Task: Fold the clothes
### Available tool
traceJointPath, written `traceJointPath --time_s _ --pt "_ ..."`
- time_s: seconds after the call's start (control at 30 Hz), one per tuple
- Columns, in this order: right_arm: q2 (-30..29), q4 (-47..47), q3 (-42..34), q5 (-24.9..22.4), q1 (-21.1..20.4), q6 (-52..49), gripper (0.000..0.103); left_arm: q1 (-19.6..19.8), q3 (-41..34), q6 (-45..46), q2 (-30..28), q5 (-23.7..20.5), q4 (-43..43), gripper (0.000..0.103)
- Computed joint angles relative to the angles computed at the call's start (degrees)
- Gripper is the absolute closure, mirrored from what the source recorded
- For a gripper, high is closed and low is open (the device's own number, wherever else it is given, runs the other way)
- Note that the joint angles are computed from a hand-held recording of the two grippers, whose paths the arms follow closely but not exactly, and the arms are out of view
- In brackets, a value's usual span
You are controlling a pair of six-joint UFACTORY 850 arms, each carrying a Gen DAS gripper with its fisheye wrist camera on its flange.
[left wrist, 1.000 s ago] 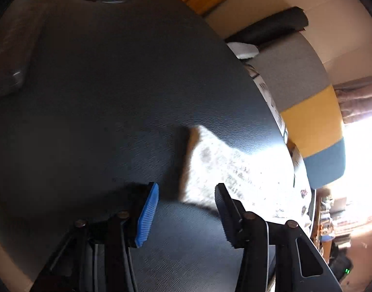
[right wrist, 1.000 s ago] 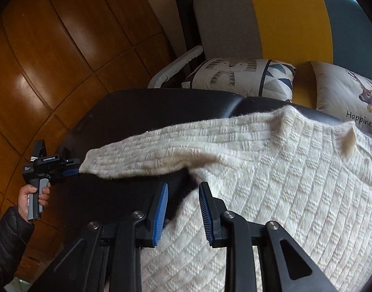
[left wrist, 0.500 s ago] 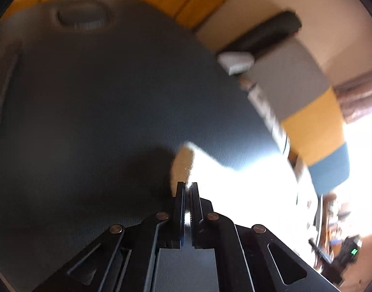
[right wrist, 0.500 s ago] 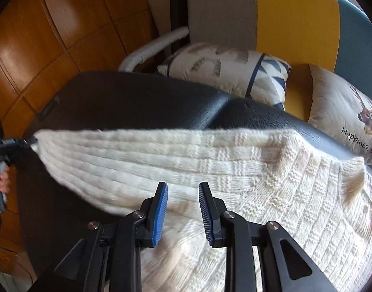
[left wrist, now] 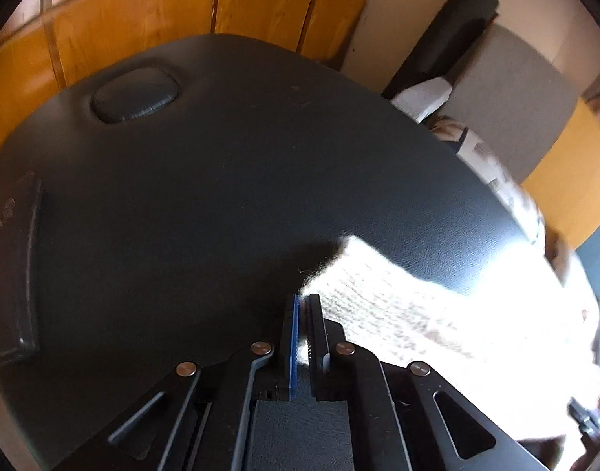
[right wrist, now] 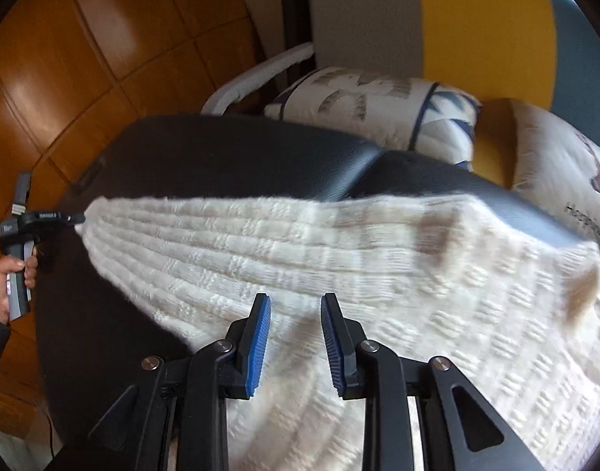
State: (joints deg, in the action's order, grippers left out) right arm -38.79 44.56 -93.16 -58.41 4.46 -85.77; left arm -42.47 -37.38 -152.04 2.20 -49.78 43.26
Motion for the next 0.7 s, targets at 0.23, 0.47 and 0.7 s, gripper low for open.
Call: traceJointPath --time_s 0.23,0.47,0.7 --pt "-3.0 1.2 -5.5 4.2 -1.9 4.5 0.076 -3.2 -5.3 -0.5 -0.3 -8.6 1.1 0.092" --pt "-6.1 -1.4 -10.0 11.8 -0.1 7.6 0.076 1.6 -20.1 11.6 -14.4 3.1 12.0 0.090" --pt "-8.4 -4.9 -11.0 19.2 1.1 12.3 0.076 3.9 -28.7 19.2 -25.1 5.4 4.8 0.089"
